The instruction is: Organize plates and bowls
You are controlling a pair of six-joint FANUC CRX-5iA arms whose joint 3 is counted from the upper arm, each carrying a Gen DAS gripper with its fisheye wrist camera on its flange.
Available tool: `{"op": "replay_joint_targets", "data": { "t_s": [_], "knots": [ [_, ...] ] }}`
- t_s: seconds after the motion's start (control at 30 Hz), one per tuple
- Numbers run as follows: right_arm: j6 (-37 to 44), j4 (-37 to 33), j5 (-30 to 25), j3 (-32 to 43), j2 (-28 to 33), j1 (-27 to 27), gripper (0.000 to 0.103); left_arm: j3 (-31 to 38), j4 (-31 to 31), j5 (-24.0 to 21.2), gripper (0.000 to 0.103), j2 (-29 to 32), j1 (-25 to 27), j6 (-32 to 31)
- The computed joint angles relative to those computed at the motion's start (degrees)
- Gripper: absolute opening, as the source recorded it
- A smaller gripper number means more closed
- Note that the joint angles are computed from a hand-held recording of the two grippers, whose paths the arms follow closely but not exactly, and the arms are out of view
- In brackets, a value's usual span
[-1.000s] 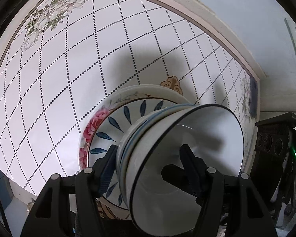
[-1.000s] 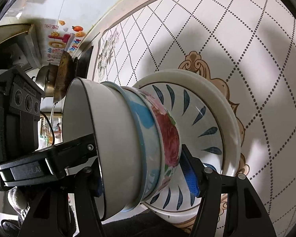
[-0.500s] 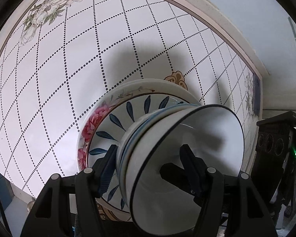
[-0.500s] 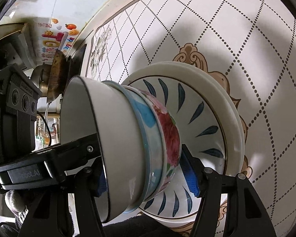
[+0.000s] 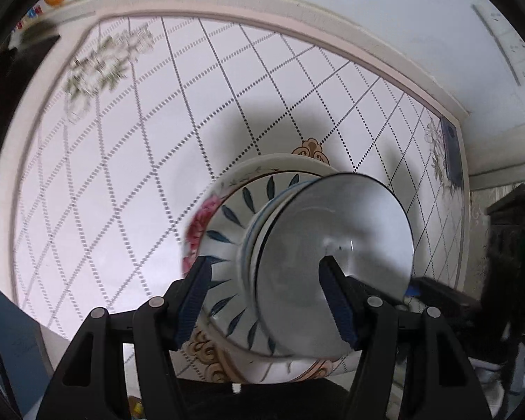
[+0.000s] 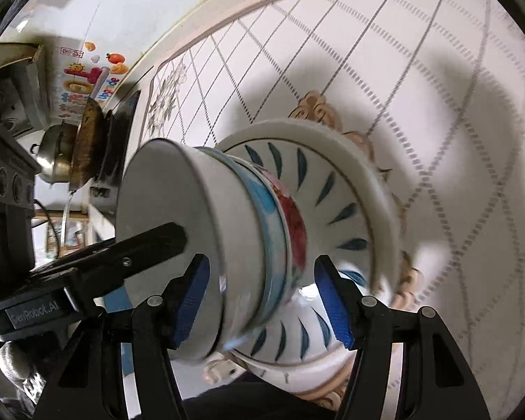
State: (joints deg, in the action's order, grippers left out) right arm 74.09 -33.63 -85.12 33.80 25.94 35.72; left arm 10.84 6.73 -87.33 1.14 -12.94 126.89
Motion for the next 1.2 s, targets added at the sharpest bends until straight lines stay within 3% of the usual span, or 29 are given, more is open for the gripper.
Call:
{"op": "replay_joint_targets", "data": {
  "t_s": [0.07,0.17,0.23,0.3,0.37,0.43,0.5,0.63,0.83,1.03,1.2],
  "knots": [
    [-1.14,4.17,0.9,-1.46,-2.41,1.45,0.069,0.98,-2.03,-1.48,0.062,-1.18,-1.05,-0.38],
    [-4.91,11.49,3.13,-4.76,-6.79,4.33,0.088,2.35,-5.04,-3.33,0.062,-2.89,-2.65,-1.39],
    [-7.52,16.85,4.84,-7.48,-9.95,6.63,0.09,3.85,-8.4,-4.68,0.062,-4.09,-4.36,-1.65],
    [-10.67,21.38,6.22,-9.64,-12.67,8.99,0.094,5.05,-11.35,-5.43,0.068,-5.51,-6.03,-2.4],
    [-15.28,26.73,7.61,-12.13,-15.87,12.17,0.095,6.3,-14.54,-5.98,0.087,-7.35,-8.04,-2.75],
    [-19.97,32.66,8.77,-15.45,-19.56,15.38,0.096,7.63,-17.06,-6.94,0.098,-9.14,-9.85,-3.39],
    [-24.38,37.92,8.76,-17.63,-22.11,18.5,0.097,9.34,-19.49,-8.46,0.099,-10.09,-11.68,-3.42],
    [-34.17,47.28,7.14,-21.32,-28.1,26.07,0.098,13.18,-24.49,-11.21,0.099,-12.22,-17.16,-2.51],
    [-44.87,59.49,1.45,-22.97,-34.19,38.55,0.099,22.61,-36.73,-18.81,0.099,-11.2,-30.73,1.28],
    [-49.81,70.55,-5.09,-22.58,-37.12,49.5,0.1,29.14,-46.85,-24.77,0.099,-9.63,-42.73,4.65],
    [-51.32,75.27,-9.15,-21.69,-38.39,55.63,0.1,33.0,-53.39,-28.76,0.099,-8.57,-50.3,7.08]
  ]
}}
